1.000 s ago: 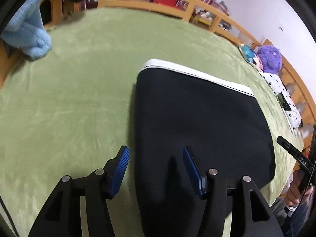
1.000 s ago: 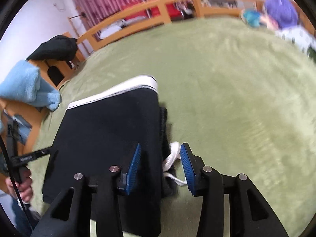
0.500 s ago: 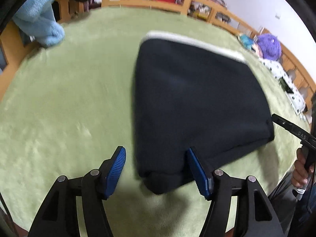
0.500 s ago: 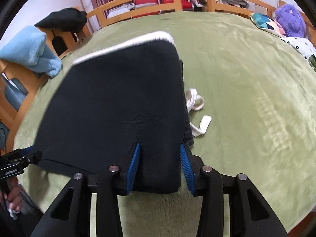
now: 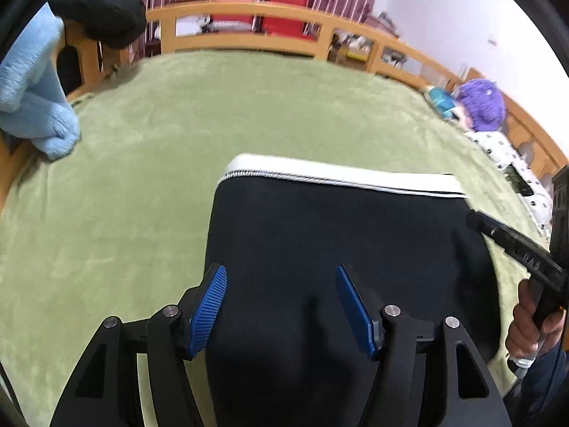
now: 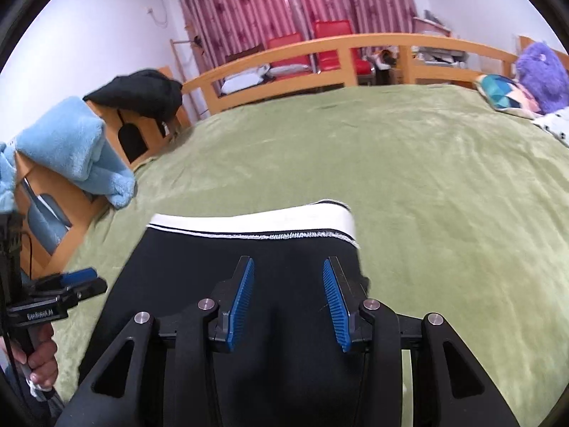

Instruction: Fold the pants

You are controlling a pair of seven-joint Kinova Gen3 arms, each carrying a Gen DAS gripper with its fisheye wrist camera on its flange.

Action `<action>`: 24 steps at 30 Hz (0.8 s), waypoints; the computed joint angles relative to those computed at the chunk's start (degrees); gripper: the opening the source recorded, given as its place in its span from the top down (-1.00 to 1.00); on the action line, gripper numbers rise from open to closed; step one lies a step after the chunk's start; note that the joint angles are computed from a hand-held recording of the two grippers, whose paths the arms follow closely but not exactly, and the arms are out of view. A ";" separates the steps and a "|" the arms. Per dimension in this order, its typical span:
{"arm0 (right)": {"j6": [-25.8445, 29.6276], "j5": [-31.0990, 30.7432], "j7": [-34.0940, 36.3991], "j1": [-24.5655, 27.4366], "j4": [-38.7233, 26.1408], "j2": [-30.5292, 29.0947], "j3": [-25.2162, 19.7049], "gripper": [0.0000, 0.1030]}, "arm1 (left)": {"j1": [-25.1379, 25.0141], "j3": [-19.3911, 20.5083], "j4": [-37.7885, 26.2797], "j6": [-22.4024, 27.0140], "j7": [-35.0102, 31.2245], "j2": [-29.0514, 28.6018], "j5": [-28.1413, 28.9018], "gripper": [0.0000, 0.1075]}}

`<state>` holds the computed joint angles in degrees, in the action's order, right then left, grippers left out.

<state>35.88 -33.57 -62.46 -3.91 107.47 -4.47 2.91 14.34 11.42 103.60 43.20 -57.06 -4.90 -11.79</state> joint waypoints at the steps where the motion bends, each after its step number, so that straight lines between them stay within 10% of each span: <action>1: 0.08 2.33 -1.91 0.05 -0.83 2.12 -0.55 0.26 | 0.85 -0.86 -0.89 1.05 0.34 1.69 -0.91 -0.16; 7: 2.85 12.48 -15.32 1.02 -4.50 4.83 -1.99 0.48 | 3.58 -8.31 -1.42 3.65 -1.86 2.95 6.16 -0.20; 13: 7.49 18.40 -23.05 0.51 -1.84 -5.85 -2.92 0.25 | -6.64 5.07 3.43 6.23 4.50 -8.95 5.56 -0.20; 24: 24.95 28.09 -34.02 -1.49 -7.30 -26.14 -8.54 -0.47 | -2.80 24.00 -12.49 29.54 21.41 -16.25 -10.96 -0.66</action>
<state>60.83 -5.49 -96.47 -5.40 100.17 -30.62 -5.63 11.53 35.42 91.11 72.74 -35.65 -21.15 -22.76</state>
